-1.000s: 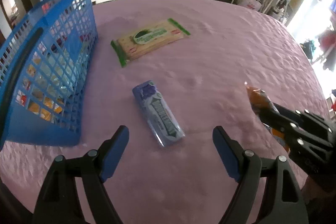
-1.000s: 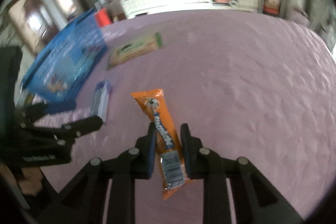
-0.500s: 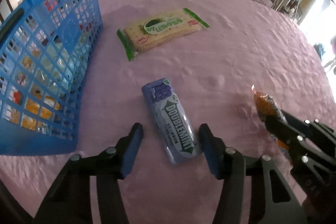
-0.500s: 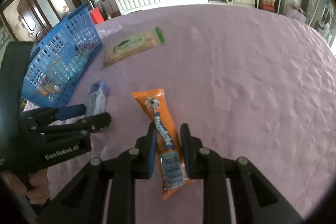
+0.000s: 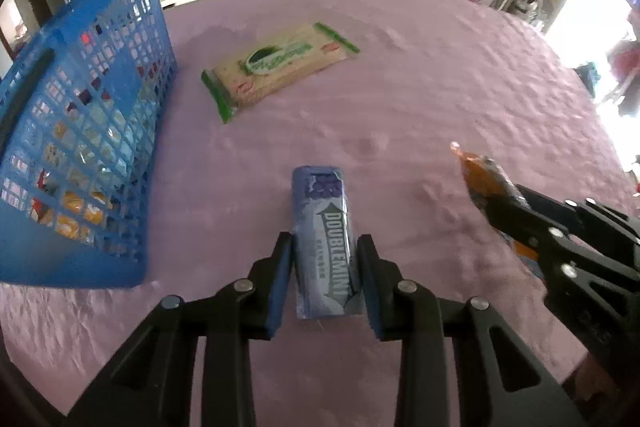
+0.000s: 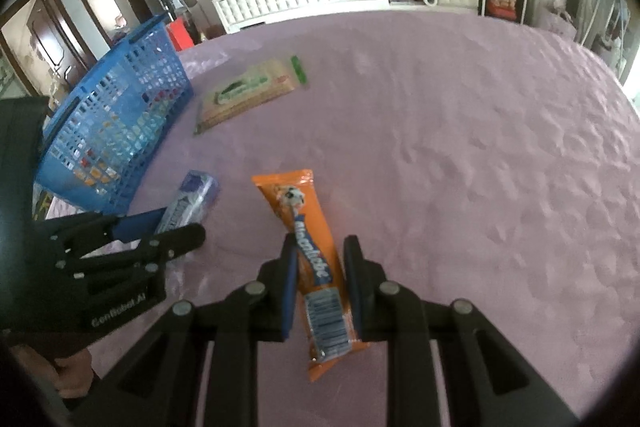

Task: Organize snacks
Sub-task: 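Lift the orange pack with the right tool while the left tool closes on the blue gum pack, then carry the orange pack and gum pack over the blue basket with both tools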

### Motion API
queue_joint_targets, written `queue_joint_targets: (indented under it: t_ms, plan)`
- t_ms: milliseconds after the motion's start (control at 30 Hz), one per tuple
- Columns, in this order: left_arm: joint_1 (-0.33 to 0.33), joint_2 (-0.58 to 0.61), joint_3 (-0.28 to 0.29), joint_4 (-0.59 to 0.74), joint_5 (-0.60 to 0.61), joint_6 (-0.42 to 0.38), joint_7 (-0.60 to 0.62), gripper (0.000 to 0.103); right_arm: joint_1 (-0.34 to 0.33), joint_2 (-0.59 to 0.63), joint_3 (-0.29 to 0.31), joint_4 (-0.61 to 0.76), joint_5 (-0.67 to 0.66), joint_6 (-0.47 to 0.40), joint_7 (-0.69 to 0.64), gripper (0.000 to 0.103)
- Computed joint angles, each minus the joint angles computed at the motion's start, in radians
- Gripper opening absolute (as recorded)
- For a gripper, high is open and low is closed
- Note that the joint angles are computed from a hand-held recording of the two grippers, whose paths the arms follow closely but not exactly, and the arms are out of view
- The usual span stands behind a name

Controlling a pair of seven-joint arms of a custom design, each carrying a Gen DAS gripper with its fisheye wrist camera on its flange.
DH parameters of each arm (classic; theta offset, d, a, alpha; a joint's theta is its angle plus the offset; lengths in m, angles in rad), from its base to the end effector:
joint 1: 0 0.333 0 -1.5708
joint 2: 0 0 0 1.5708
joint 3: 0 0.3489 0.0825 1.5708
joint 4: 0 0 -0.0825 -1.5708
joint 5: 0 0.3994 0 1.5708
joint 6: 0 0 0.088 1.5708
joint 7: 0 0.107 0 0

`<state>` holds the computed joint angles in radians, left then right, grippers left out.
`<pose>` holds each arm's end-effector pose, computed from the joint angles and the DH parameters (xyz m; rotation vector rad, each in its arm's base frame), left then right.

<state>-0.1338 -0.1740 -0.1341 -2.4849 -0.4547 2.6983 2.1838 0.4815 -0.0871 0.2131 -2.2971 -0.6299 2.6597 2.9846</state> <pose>0.4773 -0.1166 0.4137 -1.4718 2.5070 -0.6238 0.4064 0.3626 0.4518 -1.6232 2.0201 -0.3975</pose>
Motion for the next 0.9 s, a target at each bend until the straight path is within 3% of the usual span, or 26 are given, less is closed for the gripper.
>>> queue_joint_targets:
  t_ms: [233, 300, 567, 900]
  plan:
    - [-0.025, -0.133, 0.078, -0.028, -0.142, -0.068, 0.198, 0.029, 0.023, -0.021, 0.029, 0.074, -0.022, -0.108, 0.006, 0.026]
    - [-0.026, -0.155, 0.071, -0.024, -0.161, -0.072, 0.199, 0.029, 0.032, -0.022, 0.037, 0.105, -0.035, -0.146, 0.005, 0.026]
    - [-0.002, -0.255, 0.155, 0.012, -0.271, -0.157, 0.330, 0.029, 0.067, 0.007, 0.056, 0.241, -0.097, -0.239, 0.006, 0.026]
    - [0.111, -0.180, 0.211, 0.158, -0.303, -0.204, 0.424, 0.029, 0.134, 0.190, 0.013, 0.512, -0.151, -0.250, -0.087, 0.026]
